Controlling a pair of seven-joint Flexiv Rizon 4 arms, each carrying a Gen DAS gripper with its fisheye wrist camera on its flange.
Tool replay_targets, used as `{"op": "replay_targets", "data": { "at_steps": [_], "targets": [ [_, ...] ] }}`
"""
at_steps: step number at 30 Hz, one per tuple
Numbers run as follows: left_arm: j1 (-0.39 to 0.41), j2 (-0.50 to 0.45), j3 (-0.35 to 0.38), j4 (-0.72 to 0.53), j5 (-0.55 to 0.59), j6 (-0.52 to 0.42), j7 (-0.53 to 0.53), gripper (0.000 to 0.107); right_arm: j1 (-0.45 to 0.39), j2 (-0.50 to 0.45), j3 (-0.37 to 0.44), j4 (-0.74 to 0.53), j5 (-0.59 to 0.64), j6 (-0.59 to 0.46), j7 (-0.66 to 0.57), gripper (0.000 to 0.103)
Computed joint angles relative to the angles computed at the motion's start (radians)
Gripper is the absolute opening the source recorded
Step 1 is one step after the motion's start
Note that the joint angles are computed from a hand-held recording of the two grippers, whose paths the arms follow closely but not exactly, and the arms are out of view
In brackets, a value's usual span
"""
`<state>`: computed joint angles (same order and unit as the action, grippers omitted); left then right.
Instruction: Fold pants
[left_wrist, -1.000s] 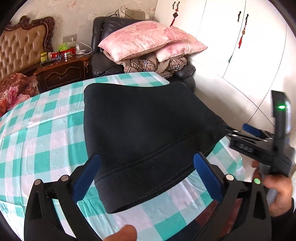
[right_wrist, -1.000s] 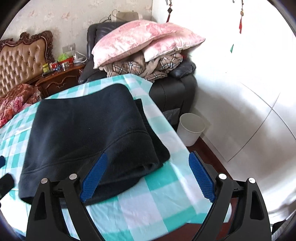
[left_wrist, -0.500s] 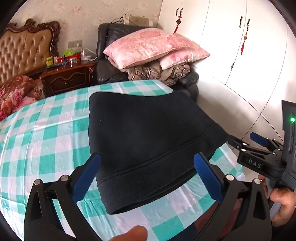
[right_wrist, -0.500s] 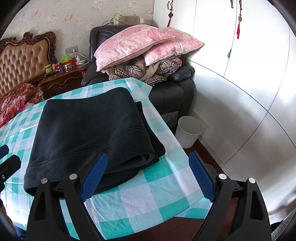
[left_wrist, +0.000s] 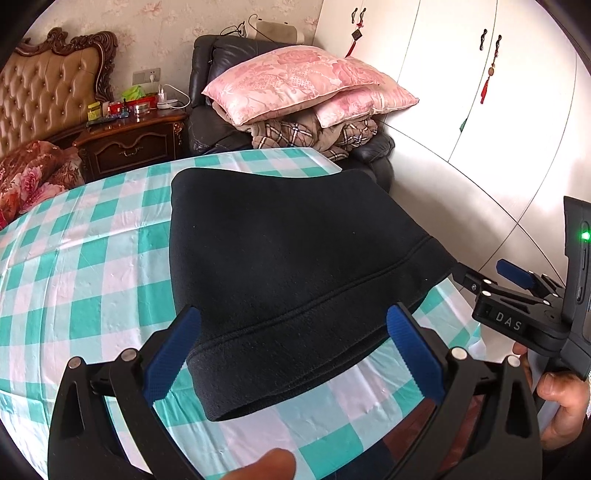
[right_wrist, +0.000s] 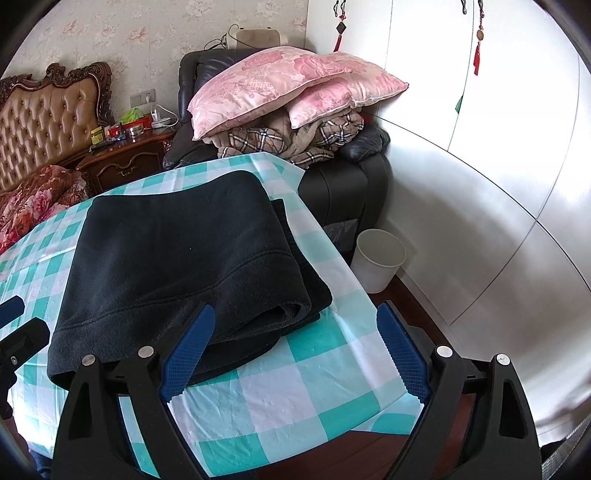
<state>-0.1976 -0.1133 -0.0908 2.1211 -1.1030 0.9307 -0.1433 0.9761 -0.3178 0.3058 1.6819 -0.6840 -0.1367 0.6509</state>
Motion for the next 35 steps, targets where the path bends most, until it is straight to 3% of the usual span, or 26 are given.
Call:
{"op": "replay_targets", "data": {
  "at_steps": [27, 30, 32, 35],
  "targets": [
    [-0.016, -0.013, -0.016, -0.009, -0.041, 0.000, 0.031, 0.101, -0.001, -0.003, -0.001, 0.005, 0.001, 0.013, 0.006, 0.086],
    [0.014, -0.018, 0.000, -0.041, -0.007, -0.108, 0.002, 0.101, 0.000, -0.001, -0.001, 0.013, 0.001, 0.018, 0.027, 0.086],
    [0.039, -0.012, 0.014, -0.055, -0.066, -0.108, 0.037, 0.101, 0.002, 0.007, 0.000, 0.031, -0.004, 0.024, 0.066, 0.087],
    [0.088, -0.029, 0.044, -0.085, -0.244, 0.032, 0.135, 0.101, 0.003, 0.018, 0.005, 0.055, -0.013, 0.022, 0.126, 0.088]
  ]
}}
